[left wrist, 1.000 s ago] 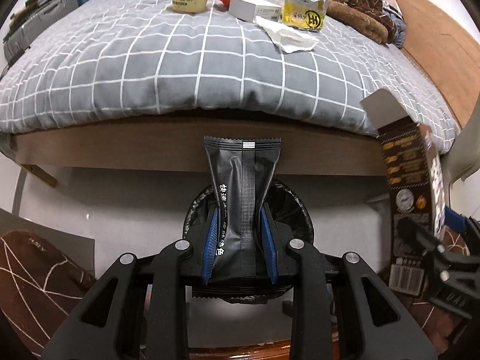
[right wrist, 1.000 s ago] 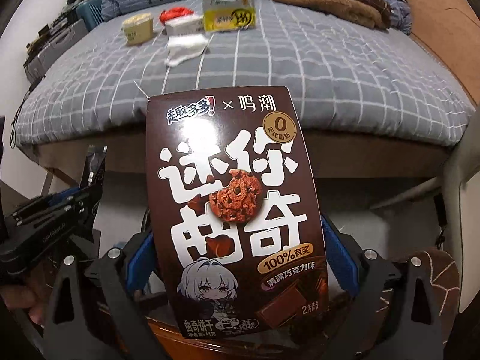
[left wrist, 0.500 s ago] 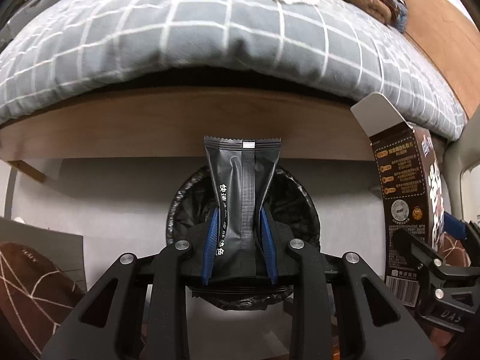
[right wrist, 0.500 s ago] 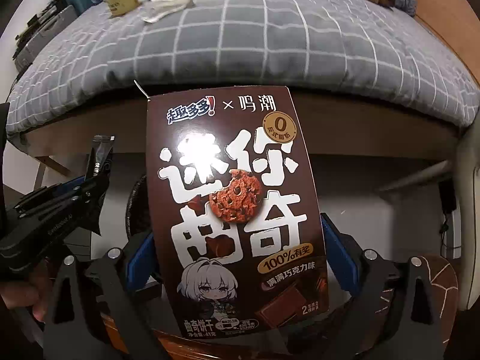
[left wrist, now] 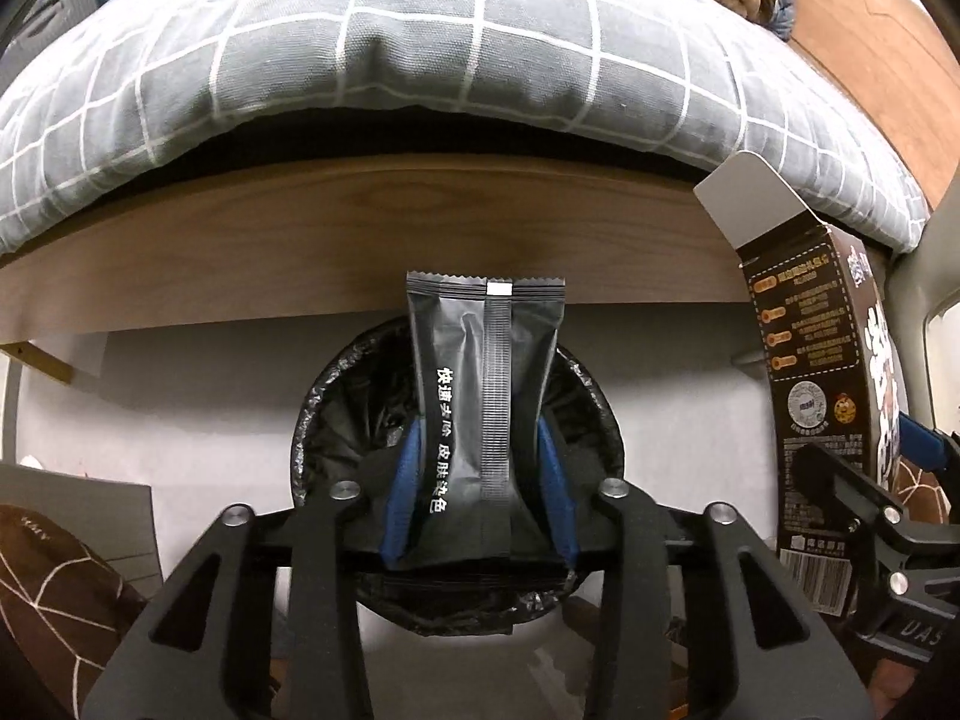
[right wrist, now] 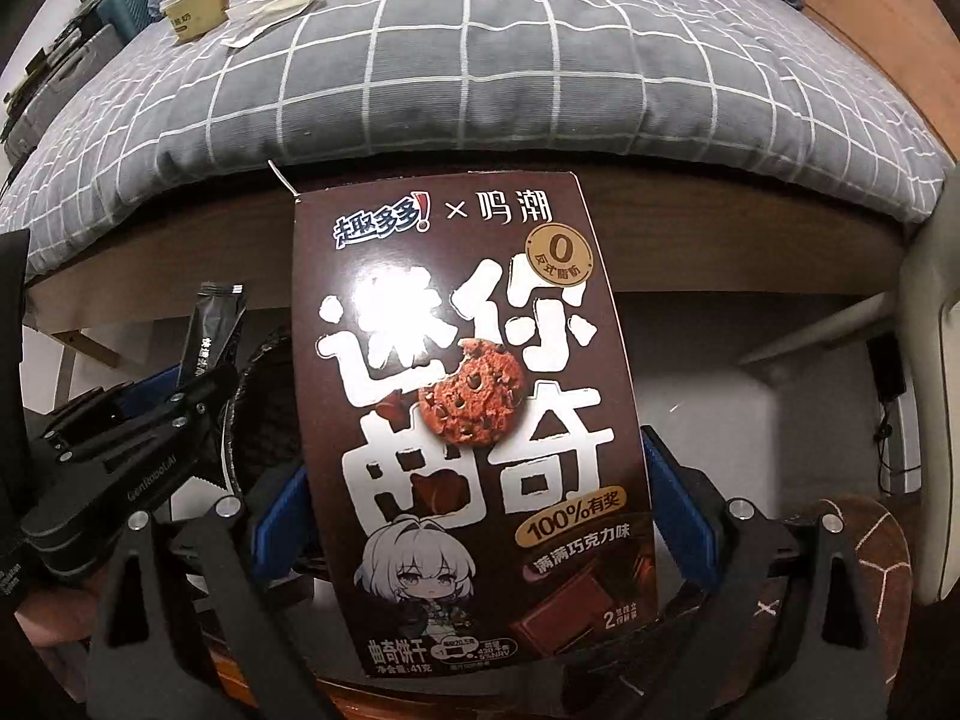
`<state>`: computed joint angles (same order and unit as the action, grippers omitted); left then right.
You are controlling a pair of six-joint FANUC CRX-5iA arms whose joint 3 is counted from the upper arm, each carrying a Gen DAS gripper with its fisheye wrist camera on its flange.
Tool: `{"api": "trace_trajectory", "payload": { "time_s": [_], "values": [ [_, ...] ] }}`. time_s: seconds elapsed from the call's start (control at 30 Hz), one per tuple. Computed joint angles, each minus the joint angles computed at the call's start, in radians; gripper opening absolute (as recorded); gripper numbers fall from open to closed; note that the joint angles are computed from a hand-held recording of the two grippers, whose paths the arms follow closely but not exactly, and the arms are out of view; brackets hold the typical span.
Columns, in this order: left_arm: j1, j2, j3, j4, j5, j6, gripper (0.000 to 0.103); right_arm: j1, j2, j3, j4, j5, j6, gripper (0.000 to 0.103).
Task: Collect trash
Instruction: 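Lift the black sachet and cookie box and carry them toward the bin, then open both tools over the bin to drop the sachet and cookie box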
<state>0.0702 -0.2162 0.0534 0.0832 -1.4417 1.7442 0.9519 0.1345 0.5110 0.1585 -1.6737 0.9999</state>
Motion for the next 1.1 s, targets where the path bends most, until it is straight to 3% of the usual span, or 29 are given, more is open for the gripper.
{"api": "trace_trajectory", "payload": {
  "time_s": [0.17,0.37,0.5,0.9,1.1],
  "values": [
    [0.002,-0.011,-0.013,-0.008,0.010,-0.002,0.070,0.004,-0.009,-0.013,0.009,0.006,-0.009,0.091],
    [0.029,-0.044,-0.003,-0.048,-0.006,-0.025,0.093,0.003,-0.018,-0.019,0.006,0.017,0.005,0.092],
    [0.082,-0.073,0.004,-0.051,-0.019,-0.055,0.097,0.003,-0.019,-0.009,-0.003,0.015,0.027,0.091],
    [0.282,-0.130,-0.006,0.020,-0.068,-0.200,0.097,0.017,0.008,0.029,-0.036,-0.011,0.078,0.092],
    [0.318,-0.139,-0.013,0.023,-0.071,-0.231,0.097,0.019,0.030,0.051,-0.059,-0.026,0.090,0.092]
  ]
}}
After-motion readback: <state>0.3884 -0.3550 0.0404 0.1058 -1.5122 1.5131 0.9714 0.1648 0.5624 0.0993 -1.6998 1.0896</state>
